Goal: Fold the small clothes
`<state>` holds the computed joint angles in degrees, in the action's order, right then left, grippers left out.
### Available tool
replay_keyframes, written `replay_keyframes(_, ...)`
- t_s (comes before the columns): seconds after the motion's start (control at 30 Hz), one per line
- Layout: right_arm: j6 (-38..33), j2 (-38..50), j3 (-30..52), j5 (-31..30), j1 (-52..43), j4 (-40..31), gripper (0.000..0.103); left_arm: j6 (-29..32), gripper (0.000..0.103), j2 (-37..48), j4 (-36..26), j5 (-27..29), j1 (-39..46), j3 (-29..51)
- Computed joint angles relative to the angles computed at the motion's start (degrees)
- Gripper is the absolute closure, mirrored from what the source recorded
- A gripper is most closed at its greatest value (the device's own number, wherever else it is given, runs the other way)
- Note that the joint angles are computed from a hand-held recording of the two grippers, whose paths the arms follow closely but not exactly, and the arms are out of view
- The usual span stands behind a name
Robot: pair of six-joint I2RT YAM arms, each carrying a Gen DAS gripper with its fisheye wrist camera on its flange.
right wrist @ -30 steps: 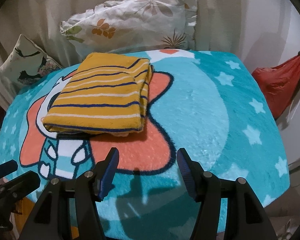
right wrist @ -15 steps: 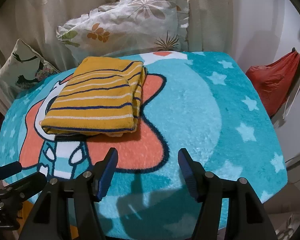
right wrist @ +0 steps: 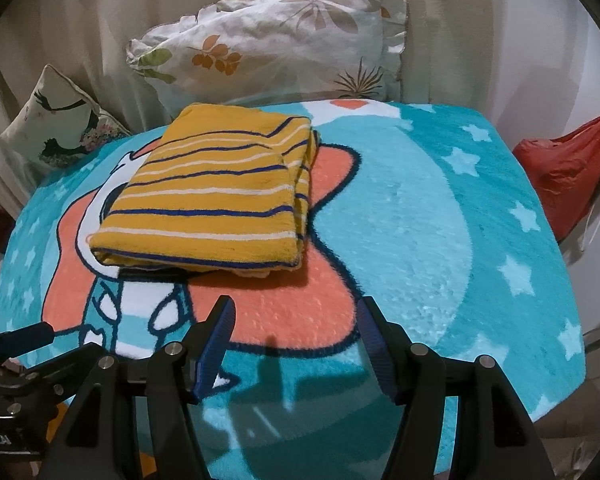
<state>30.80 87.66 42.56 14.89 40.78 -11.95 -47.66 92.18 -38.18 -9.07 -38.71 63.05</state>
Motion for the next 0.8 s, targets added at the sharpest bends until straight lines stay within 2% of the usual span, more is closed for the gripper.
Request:
replay_keyframes(0.43,-1.2,1.5,0.9,-1.0,-1.9,1.4,0.036,0.1,0.0,3.6,2.7,5.8,3.6,0.6)
replay_keyframes(0.8,-2.5,3.5,2.7,-2.5,-2.8,1.6,0.035,0.7,0.0,5.3,3.8,7.1,5.7,1.7)
